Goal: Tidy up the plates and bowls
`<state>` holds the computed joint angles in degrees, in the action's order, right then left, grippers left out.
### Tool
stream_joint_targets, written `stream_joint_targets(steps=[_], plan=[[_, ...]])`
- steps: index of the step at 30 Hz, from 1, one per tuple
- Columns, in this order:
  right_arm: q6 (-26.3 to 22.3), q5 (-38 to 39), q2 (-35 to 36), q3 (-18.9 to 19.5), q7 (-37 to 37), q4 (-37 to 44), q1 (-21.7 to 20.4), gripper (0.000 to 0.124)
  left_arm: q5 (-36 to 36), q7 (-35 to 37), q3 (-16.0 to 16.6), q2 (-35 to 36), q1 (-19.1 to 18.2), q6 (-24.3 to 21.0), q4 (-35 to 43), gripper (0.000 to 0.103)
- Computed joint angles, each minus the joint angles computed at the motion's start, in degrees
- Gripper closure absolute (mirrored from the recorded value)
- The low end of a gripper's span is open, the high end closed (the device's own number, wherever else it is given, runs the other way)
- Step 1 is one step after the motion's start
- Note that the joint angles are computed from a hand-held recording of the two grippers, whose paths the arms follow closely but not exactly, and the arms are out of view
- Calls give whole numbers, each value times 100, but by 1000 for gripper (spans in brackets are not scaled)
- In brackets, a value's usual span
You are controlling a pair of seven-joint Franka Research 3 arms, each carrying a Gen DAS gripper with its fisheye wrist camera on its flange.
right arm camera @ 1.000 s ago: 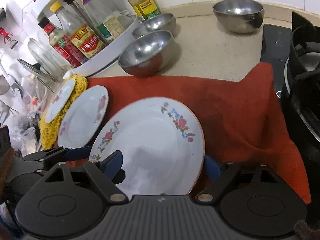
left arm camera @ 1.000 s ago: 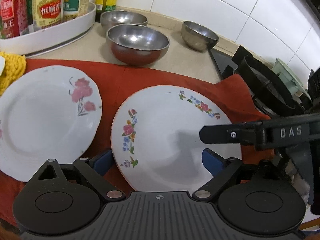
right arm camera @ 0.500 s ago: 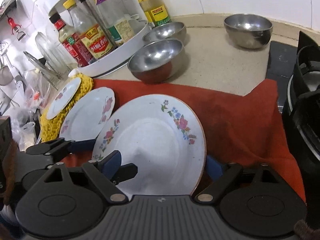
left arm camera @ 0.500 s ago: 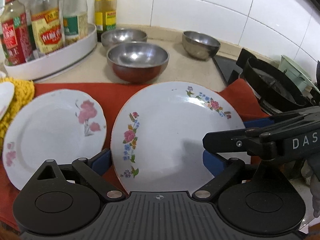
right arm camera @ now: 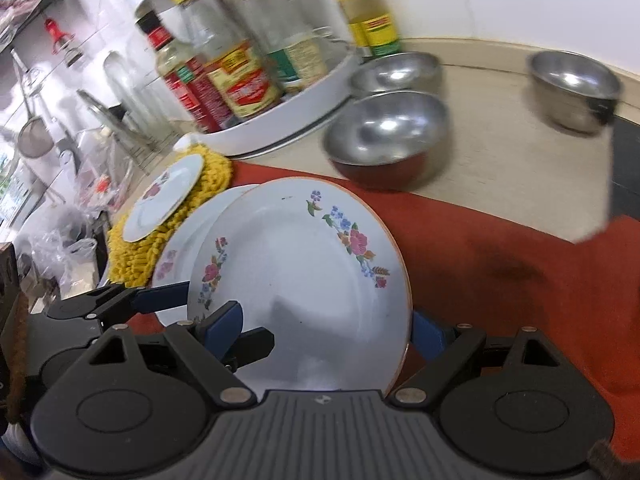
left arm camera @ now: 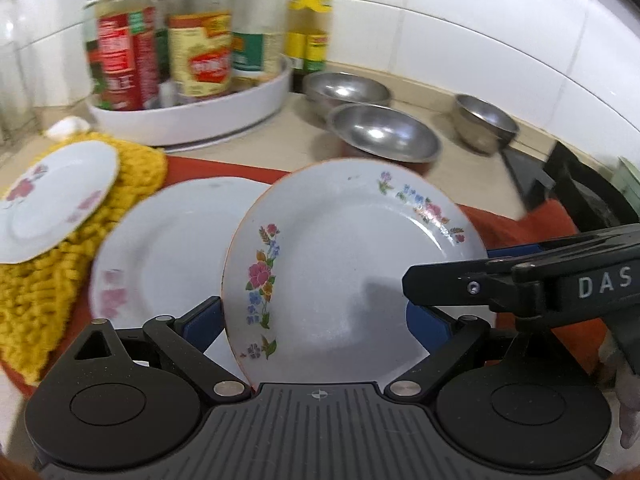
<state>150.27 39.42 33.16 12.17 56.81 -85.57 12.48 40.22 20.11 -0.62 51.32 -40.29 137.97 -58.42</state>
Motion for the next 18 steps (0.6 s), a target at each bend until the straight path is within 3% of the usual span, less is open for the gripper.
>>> stream_joint_targets(steps=[8, 18], plan=[[-434, -537, 827, -80, 477, 1255, 373, 39, 114, -408, 12, -479, 248, 213, -844, 4], [-786, -1159, 1795, -130, 1117, 2799, 745, 39, 173, -511, -56, -760, 587, 402, -1339, 4]])
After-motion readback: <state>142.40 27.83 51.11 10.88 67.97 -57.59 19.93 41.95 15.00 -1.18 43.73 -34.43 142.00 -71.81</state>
